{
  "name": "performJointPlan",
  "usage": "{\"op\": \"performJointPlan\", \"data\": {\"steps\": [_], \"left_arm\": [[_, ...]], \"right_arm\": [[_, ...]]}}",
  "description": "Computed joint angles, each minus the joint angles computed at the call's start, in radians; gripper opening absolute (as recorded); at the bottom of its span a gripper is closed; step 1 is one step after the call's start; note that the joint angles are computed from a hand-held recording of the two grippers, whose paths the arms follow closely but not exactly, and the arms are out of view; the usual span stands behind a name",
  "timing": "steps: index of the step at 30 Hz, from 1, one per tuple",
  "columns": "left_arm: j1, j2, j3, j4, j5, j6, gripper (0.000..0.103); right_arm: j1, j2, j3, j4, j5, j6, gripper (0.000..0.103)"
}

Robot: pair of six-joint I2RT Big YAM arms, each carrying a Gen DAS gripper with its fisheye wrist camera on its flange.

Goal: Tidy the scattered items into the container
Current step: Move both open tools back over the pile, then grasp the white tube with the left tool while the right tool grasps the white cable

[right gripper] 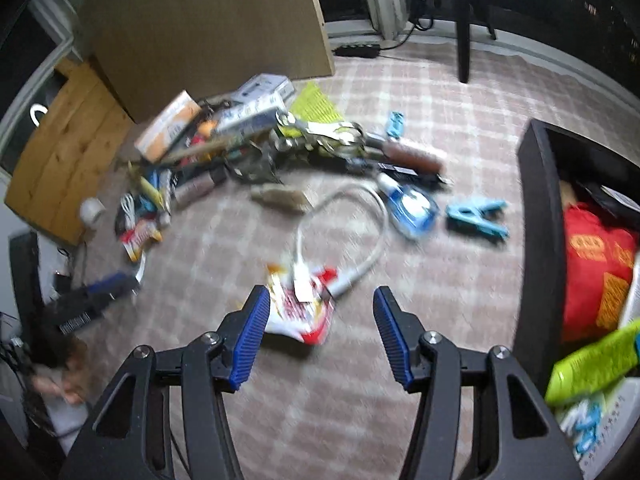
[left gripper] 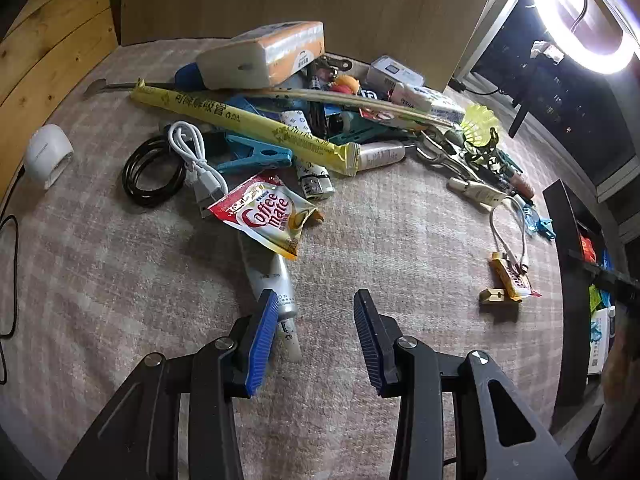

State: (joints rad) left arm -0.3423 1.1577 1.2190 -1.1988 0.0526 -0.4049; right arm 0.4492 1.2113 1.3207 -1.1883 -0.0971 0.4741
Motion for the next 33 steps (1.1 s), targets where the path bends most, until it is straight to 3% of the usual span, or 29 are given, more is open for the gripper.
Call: {"op": "performJointPlan", "data": {"steps": [8, 11, 17, 23, 26, 29, 33], "left_arm": [[0.009, 0.007, 0.000, 0.004, -0.009, 0.006, 0.037], [0.021, 0.008, 0.003, 0.000, 0.004, 0.003, 0.037], [0.021, 0.021, 0.006, -0.003, -0.014, 0.001, 0.037], [0.009, 0.042, -0.002, -0.014, -0.020, 0.002, 0.037], [0.005, 0.046, -0.001, -0.012, -0.040, 0.010, 0.032], [0.011, 0.044, -0.003, -0.008, -0.047, 0.014, 0.024], [0.026, 0.021, -0.028, 0.013, -0.031, 0.001, 0.018]], "right_arm": [[-0.015, 0.158, 0.119, 0.000, 0.004, -0.049, 0.047], [-0.029, 0.209, 0.166, -0.063, 0.055, -0.078, 0.043], [-0.081, 0.200, 0.130, -0.100, 0.030, -0.063, 0.035], [-0.086, 0.218, 0.124, -0.074, 0.033, -0.050, 0.032], [-0.077, 0.230, 0.135, -0.062, 0.042, -0.059, 0.025], [-0.061, 0.236, 0.140, -0.060, 0.065, -0.089, 0.010], [-0.074, 0.210, 0.113, -0.052, 0.004, -0.088, 0.004]]}}
